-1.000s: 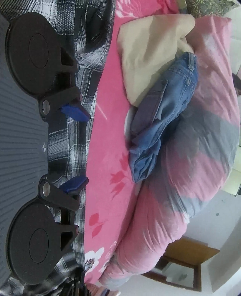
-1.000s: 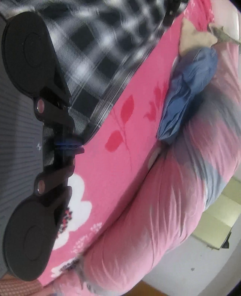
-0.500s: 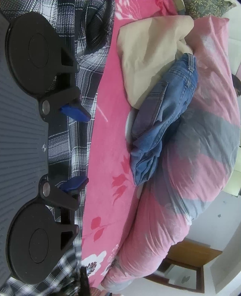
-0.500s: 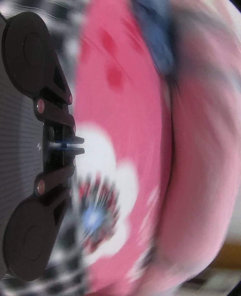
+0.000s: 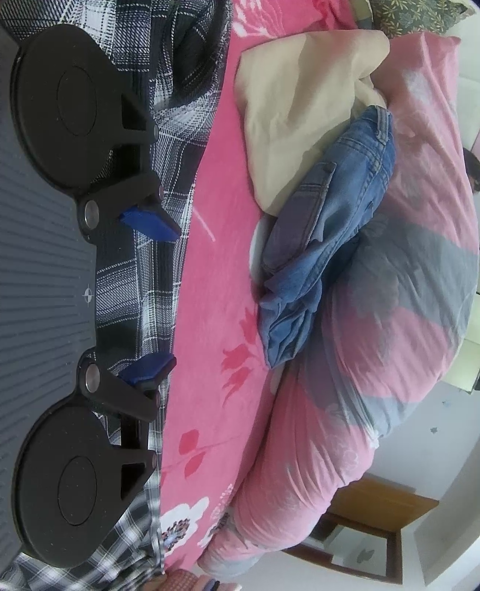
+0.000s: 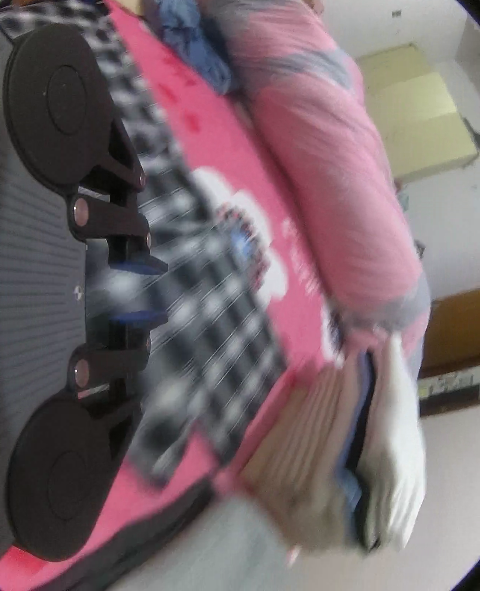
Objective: Fold clothes
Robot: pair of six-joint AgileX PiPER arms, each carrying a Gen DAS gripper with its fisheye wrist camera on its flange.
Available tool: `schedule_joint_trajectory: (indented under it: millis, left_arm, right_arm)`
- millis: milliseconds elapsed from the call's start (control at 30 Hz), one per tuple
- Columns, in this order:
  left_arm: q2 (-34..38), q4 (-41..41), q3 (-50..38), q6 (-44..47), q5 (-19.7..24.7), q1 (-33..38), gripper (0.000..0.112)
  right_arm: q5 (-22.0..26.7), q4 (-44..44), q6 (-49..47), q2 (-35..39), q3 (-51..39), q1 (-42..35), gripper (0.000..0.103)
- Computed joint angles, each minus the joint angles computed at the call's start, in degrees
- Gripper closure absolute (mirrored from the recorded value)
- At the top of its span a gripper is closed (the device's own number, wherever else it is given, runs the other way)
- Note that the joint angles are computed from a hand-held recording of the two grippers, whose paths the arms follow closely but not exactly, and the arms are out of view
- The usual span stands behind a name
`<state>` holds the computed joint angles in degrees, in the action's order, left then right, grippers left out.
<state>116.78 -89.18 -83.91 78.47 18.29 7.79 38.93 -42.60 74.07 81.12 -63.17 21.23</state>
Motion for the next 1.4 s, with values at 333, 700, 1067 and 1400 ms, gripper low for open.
schedule_joint_trajectory:
  millis: [333, 700, 1067, 1400]
  left_arm:
    - [0.0, -1.1, 0.2, 0.8, 0.3, 0.1, 0.045]
    - [0.0, -3.0, 0.5, 2.2, 1.2, 0.5, 0.044]
    - [-0.3, 1.4, 0.0, -1.3, -0.4, -0.2, 0.044]
    - [-0.3, 2.8, -0.1, -2.1, -1.2, -0.6, 0.044]
  right_arm:
    - [7.9, -24.0, -3.8, 2.2, 7.3, 15.4, 0.065]
    - [2.8, -26.6, -13.2, 13.0, 4.3, 13.5, 0.072]
    - [6.1, -35.6, -16.8, 17.6, -10.3, -1.9, 0.098]
    - [4.0, -13.4, -46.8, 43.4, -50.5, -16.0, 0.098]
